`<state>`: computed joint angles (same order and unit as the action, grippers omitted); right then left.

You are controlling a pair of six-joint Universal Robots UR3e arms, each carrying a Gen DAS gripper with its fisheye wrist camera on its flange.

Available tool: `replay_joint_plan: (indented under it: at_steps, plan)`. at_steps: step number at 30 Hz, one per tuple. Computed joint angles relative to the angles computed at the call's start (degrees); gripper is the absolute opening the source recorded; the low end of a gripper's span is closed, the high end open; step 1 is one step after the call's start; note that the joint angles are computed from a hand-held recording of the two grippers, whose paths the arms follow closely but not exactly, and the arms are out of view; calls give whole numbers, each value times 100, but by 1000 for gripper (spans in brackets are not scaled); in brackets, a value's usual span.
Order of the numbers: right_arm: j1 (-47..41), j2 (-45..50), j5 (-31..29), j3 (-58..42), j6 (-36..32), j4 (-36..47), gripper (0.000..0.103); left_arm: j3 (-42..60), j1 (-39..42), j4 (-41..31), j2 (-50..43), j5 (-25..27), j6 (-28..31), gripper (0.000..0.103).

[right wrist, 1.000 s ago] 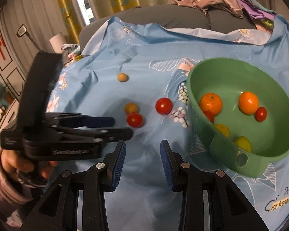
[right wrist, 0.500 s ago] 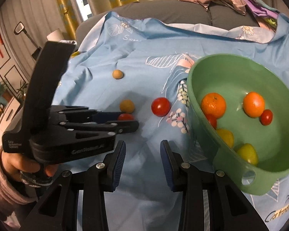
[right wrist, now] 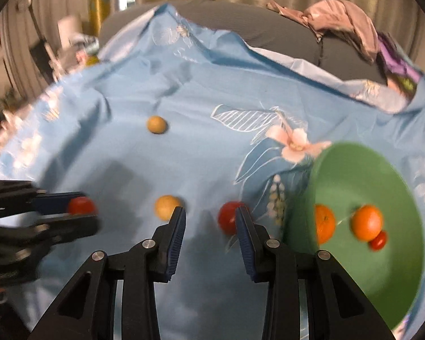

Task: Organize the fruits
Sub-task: 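Grasp a red cherry tomato with the left tool while the right tool grasps another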

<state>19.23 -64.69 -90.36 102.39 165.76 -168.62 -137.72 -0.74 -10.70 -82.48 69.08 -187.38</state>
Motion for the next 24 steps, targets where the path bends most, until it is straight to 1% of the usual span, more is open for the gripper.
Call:
replay_joint_plan:
  at_steps: [3, 6, 9, 11, 14, 16, 18, 19, 21, 22, 24]
  plan:
    - [130, 279, -451, -457, -24, 277, 37, -96, 96, 86, 35, -178, 36, 29]
    - [280, 471, -727, -868, -237, 755, 37, -287, 320, 103, 176, -433, 122, 29]
    - [565, 794, -1387, -1347, -577, 1201, 37, -421, 474, 111, 292, -637, 187, 29]
    - [600, 818, -1502, -1506, -683, 1483, 37, -475, 515, 127, 341, -702, 235, 29]
    - [726, 909, -1785, -1778, -1118, 2029, 37, -549, 600, 154, 386, -783, 247, 29]
    - [739, 896, -1785, -1782, -1393, 2124, 38, -599, 663, 178, 426, -856, 252, 29]
    - [667, 859, -1675, -1833, -1479, 2227, 37, -655, 736, 185, 471, -925, 271, 29]
    - [681, 897, -1730, -1894, -1478, 2254, 37, -685, 765, 192, 496, -951, 267, 29]
    - [779, 1037, -1964, -2039, -1523, 2310, 34, -743, 842, 158, 572, -1022, 294, 29]
    - [802, 1041, -1983, -2000, -1557, 2230, 33, -760, 875, 124, 609, -1040, 310, 29]
    - [766, 937, -1757, -1883, -1532, 2182, 30, -795, 928, 80, 662, -1056, 321, 29]
